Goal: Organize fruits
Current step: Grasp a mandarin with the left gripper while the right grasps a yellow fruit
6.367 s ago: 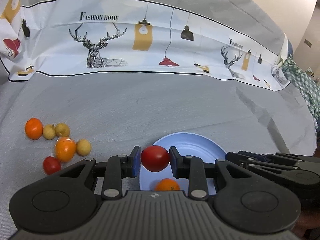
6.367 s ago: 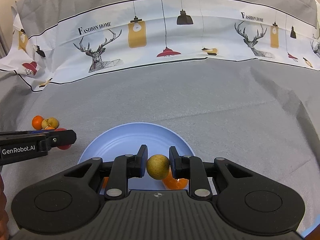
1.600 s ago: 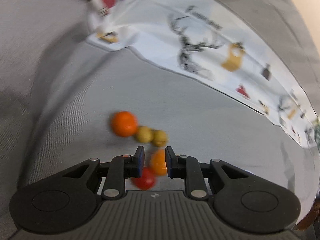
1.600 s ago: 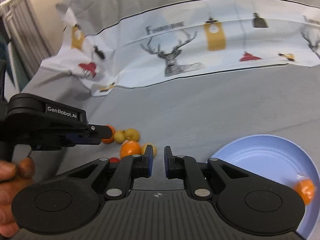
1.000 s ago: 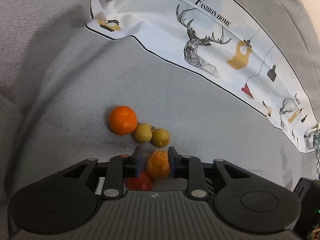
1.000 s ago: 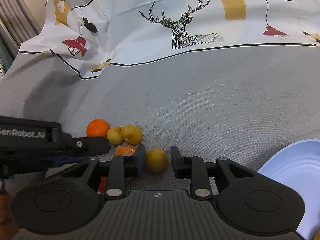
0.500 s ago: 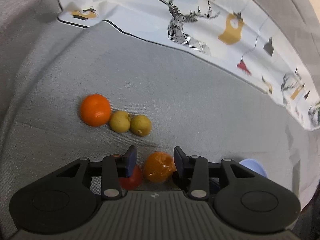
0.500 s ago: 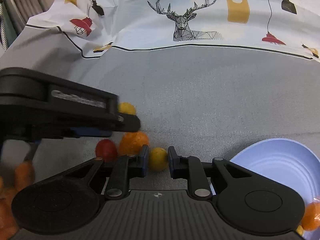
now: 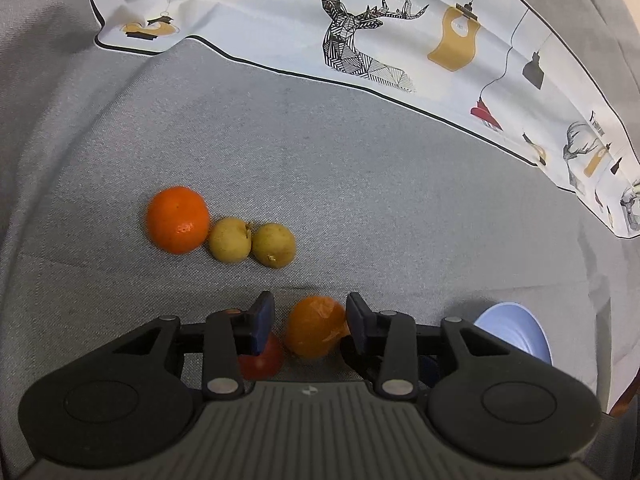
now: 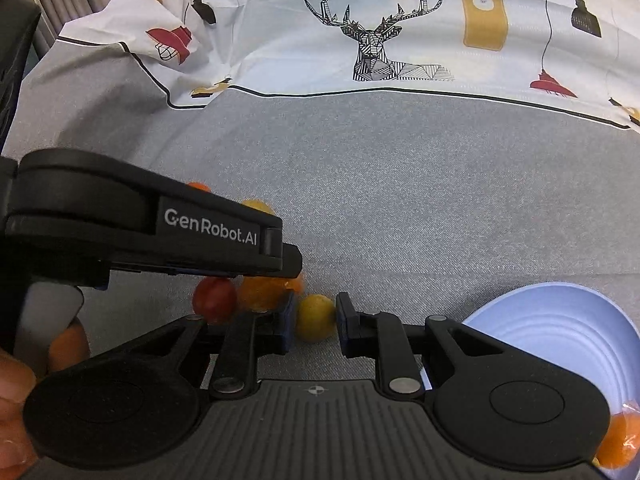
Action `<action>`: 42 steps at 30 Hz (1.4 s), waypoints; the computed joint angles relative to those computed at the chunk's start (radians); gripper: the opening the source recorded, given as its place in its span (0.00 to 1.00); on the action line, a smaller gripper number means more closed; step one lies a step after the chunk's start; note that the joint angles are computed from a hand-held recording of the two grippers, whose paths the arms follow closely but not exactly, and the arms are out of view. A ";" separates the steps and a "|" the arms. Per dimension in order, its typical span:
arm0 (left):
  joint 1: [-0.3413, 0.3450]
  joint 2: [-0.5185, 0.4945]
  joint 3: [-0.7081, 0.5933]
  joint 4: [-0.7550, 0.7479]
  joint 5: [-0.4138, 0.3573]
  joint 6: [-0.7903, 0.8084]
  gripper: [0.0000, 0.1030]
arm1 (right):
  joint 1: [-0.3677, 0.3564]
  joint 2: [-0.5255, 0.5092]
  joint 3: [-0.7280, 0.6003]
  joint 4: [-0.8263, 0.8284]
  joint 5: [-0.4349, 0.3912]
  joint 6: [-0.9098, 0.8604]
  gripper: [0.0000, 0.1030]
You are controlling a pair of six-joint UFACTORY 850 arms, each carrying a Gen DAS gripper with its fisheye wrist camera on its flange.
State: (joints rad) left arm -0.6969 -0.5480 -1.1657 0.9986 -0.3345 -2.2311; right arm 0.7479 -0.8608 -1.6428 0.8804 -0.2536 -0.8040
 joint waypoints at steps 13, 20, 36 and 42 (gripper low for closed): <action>-0.011 0.026 0.020 0.045 -0.101 -0.103 0.31 | 0.013 0.000 0.002 -0.076 0.018 0.046 0.25; -0.008 0.007 -0.015 -0.078 -0.134 0.072 0.36 | 0.024 -0.010 -0.013 -0.233 0.016 0.167 0.26; -0.011 -0.034 -0.070 -0.162 -0.166 0.210 0.38 | 0.020 0.007 0.021 -0.059 0.045 0.023 0.25; -0.025 -0.001 -0.051 -0.061 -0.198 0.085 0.38 | 0.009 0.051 0.060 0.196 0.079 -0.209 0.25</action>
